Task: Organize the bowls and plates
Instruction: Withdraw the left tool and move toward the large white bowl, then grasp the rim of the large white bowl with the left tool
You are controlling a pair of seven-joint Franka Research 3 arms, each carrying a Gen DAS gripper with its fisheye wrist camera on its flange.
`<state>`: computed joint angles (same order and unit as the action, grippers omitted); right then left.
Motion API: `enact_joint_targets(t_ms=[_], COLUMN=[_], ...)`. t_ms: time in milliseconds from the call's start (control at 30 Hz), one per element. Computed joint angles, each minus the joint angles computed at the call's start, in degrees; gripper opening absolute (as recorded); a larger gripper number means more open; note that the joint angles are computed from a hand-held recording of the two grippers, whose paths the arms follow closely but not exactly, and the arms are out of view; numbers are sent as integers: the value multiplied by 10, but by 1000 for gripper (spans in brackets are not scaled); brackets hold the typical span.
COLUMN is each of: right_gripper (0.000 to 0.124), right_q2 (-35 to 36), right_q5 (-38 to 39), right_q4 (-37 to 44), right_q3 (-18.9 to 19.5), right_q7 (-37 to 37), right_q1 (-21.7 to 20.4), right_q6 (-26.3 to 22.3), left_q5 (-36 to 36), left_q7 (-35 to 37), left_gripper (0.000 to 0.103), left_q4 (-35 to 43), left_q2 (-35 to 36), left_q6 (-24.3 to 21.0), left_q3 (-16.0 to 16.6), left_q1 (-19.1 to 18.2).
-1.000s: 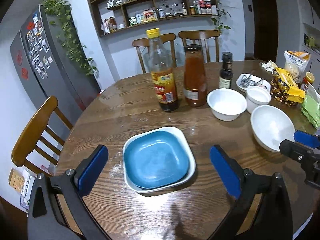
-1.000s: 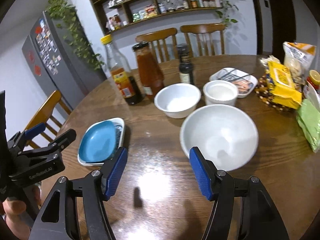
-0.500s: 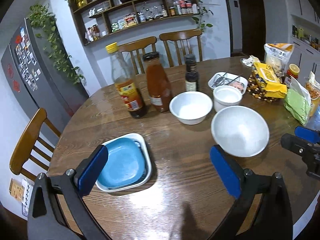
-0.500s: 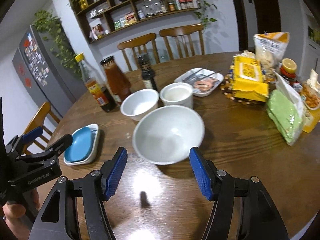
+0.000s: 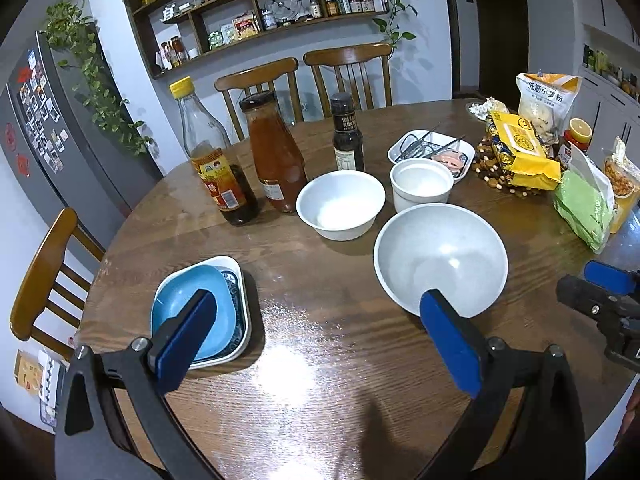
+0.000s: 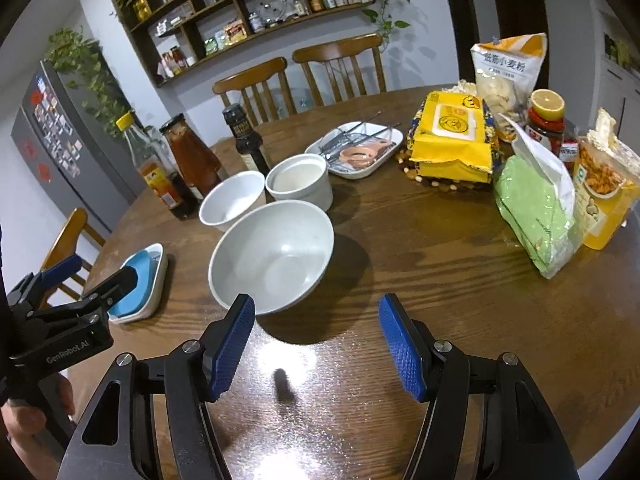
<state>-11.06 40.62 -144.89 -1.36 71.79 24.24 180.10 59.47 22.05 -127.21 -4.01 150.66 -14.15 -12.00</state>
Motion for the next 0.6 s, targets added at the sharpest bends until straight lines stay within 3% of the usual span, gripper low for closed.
enact_joint_targets(t_ms=[100, 233, 600], right_gripper=[66, 66, 65], right_q2=[11, 31, 88], right_q5=[39, 81, 119], right_q4=[17, 46, 115], right_q3=[-28, -25, 19], right_q7=[-53, -113, -196], right_q1=[29, 22, -54], right_q6=[-15, -42, -114], left_q5=[-11, -23, -109], left_q7=[1, -3, 27], left_gripper=[102, 102, 102], left_q4=[7, 17, 79], left_q2=[7, 19, 98], left_q6=[-10, -21, -38], left_q3=[-1, 0, 16], left_q1=[-2, -6, -24])
